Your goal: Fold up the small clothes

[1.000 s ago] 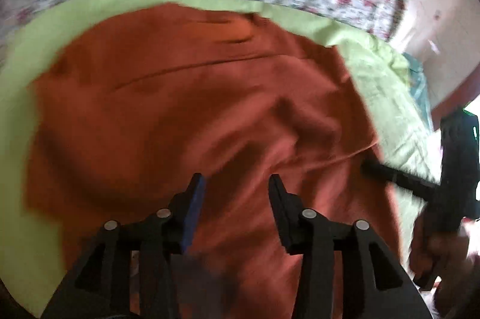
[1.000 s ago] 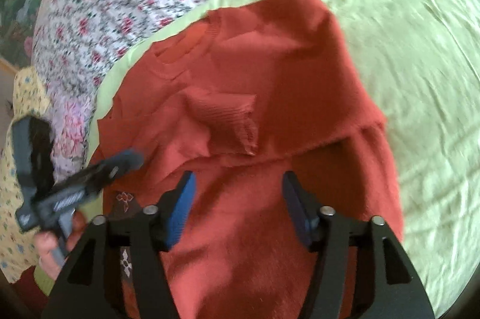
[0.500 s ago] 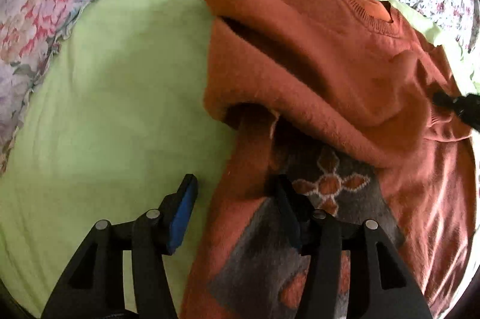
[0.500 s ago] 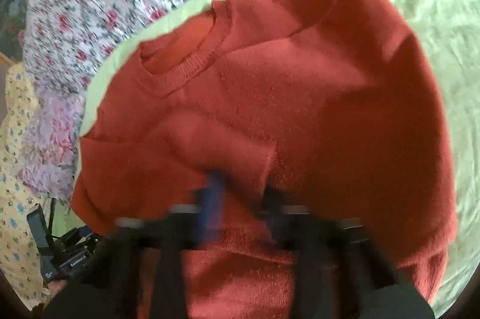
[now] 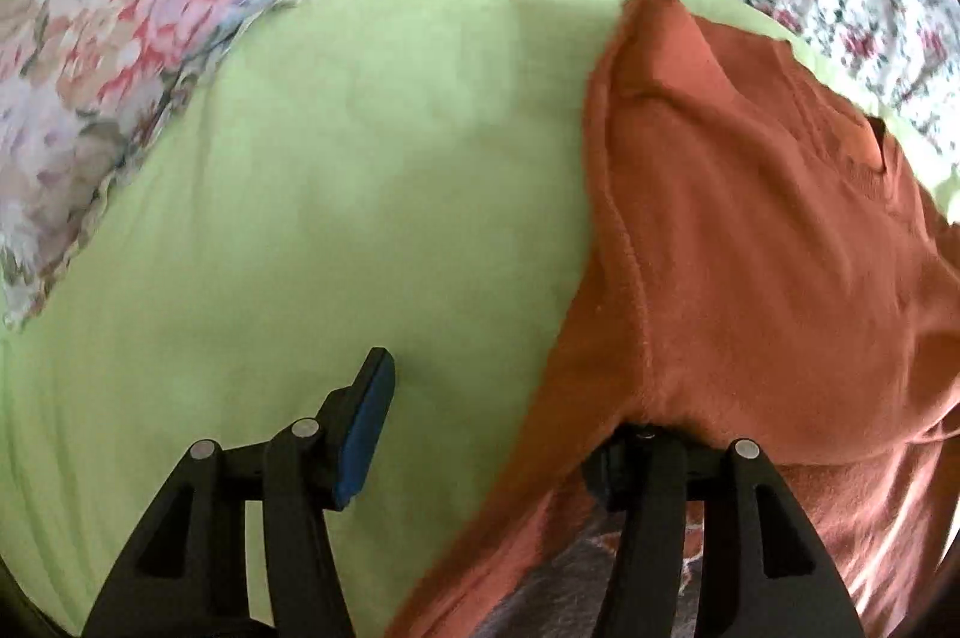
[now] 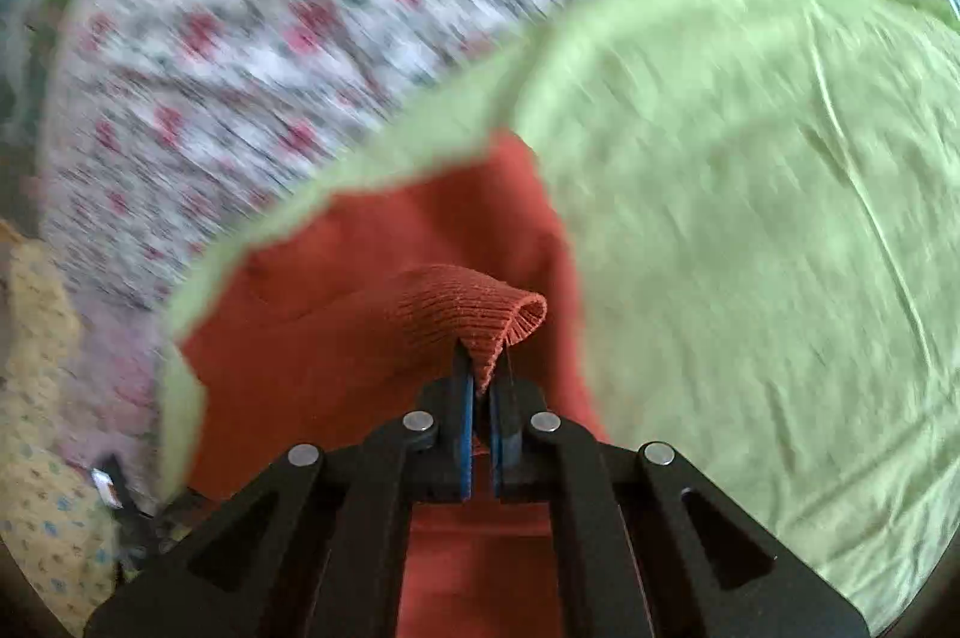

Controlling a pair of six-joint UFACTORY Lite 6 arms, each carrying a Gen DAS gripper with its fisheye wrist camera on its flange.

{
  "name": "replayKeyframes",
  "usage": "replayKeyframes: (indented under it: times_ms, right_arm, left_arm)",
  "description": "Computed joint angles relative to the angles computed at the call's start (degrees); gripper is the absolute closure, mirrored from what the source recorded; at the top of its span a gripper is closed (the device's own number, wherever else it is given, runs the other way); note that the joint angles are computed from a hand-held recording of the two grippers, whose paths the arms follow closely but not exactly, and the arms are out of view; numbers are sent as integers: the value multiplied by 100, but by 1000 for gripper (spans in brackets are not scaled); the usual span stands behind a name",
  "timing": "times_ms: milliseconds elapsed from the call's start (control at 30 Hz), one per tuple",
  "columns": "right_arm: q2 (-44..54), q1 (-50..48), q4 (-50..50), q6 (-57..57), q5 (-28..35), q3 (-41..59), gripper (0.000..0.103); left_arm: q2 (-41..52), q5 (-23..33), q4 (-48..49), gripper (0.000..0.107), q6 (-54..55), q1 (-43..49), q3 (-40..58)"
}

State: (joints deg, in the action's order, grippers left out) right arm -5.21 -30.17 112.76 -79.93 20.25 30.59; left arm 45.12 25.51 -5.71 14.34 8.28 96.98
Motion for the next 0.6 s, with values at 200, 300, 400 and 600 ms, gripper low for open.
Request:
replayKeyframes:
  times_ms: [200,300,400,600]
  right_arm:
    - [318,70,718,-678,215,-112,98]
    - [408,187,837,-929,175,43,98]
    - [652,355,828,-1021,-105,227,98]
    - [653,262,266,-436,-171,180,90]
  left_arm:
    - [411,749,-1246,50,801,574,733]
    - [833,1398,-2039,50,1038,972,1296]
    - [1100,1745,-2278,50,1269,1166,1664]
    - [1015,2560,-1891,54,1804,1192,2003]
